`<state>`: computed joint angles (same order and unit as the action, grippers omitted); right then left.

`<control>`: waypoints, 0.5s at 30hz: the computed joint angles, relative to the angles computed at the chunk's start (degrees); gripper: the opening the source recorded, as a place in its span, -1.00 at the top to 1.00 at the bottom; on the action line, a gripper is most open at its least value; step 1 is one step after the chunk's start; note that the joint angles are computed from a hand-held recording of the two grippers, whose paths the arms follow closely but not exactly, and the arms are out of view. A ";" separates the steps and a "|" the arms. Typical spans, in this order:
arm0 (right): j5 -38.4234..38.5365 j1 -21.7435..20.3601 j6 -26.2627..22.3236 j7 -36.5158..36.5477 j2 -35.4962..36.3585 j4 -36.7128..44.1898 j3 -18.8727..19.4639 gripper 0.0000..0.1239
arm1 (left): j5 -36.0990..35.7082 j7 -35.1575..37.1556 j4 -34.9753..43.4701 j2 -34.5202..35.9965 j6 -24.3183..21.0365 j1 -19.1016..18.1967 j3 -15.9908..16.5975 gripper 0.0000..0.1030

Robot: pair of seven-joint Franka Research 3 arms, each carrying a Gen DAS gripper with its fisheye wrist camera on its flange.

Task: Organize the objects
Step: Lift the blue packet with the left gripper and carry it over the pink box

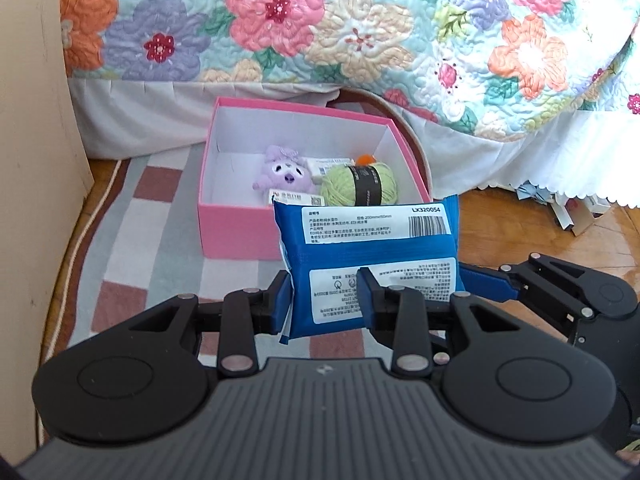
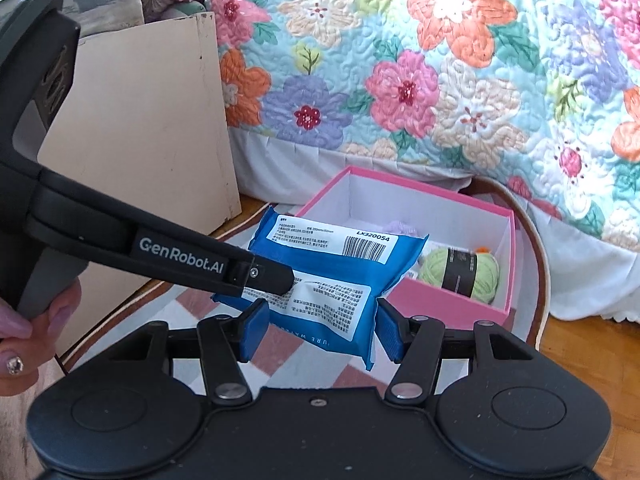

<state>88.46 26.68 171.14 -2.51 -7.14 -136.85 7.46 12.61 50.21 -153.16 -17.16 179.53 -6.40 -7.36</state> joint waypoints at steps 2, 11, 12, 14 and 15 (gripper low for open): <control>0.11 -0.03 0.03 0.27 0.65 0.90 0.02 -0.02 | -0.34 0.52 0.76 0.27 -0.69 -0.53 0.81 0.37; 1.80 -0.14 1.94 -0.74 4.69 5.95 0.97 -0.02 | -0.11 -0.08 1.99 2.73 2.91 2.93 -0.27 0.37; -0.59 -0.17 2.04 1.20 5.21 6.17 1.10 -0.02 | -0.05 -0.07 2.41 3.14 2.40 2.78 0.01 0.37; -3.03 -0.15 2.44 2.82 6.12 6.78 1.28 -0.02 | -0.09 0.00 3.13 4.11 2.27 2.54 0.56 0.37; -3.06 -0.13 2.73 2.51 6.54 7.18 1.36 -0.02 | -0.14 0.10 3.45 4.62 2.52 2.44 0.87 0.37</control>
